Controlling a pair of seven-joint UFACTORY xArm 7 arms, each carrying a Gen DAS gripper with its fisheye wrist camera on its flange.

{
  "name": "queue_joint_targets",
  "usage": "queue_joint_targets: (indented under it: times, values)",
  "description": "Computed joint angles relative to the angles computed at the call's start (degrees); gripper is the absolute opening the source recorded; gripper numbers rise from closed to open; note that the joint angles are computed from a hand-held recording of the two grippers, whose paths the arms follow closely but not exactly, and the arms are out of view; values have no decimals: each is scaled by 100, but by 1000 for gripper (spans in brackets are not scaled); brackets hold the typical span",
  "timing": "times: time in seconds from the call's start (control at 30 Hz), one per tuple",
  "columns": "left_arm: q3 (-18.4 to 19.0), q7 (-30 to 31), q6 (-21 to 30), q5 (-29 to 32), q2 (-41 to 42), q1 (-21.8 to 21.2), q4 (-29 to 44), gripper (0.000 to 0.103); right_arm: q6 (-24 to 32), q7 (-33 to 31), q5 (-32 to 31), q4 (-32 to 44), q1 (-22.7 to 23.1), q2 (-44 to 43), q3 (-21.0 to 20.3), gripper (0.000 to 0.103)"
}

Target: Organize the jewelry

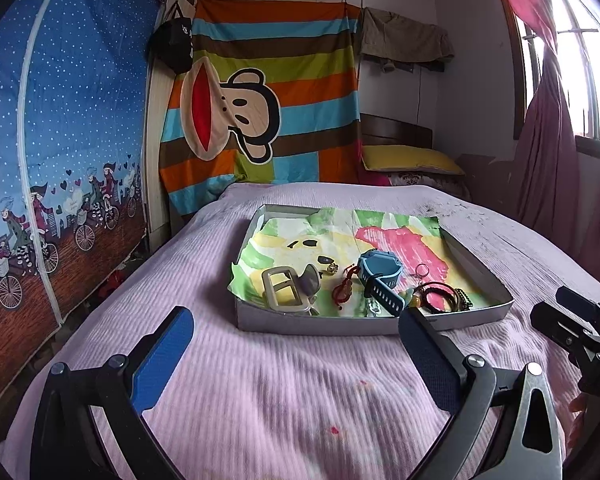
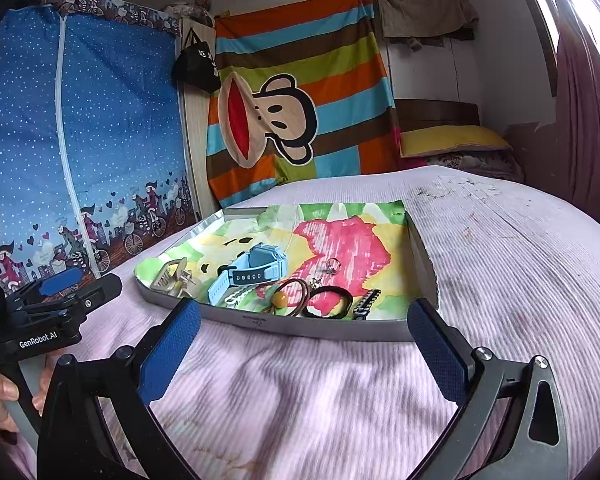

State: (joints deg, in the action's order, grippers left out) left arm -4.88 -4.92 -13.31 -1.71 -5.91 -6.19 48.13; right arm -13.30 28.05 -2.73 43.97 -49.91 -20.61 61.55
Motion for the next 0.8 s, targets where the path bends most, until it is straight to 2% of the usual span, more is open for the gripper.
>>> queue_joint_targets:
  times: [0.1, 0.13, 0.3, 0.47, 0.8]
  values:
    - [10, -5, 1, 8, -204, 28, -207, 103, 38, 69, 53, -229, 336, -281, -271, 101]
    - [-208, 63, 4, -90, -253, 233, -251, 103, 35, 99, 56, -305, 501, -327, -409, 101]
    - [-212, 81, -41, -93, -547, 279, -583, 103, 92, 240, 119, -602, 1190, -550, -1004, 101]
    - [87, -37, -54, 16, -754, 30, -802, 103, 190, 372, 83, -785, 1515, -787, -1224, 102]
    - [-60, -111, -182, -15, -1142, 244, -1293, 103, 291, 772, -94, -1112, 1824, -1280, -1357, 101]
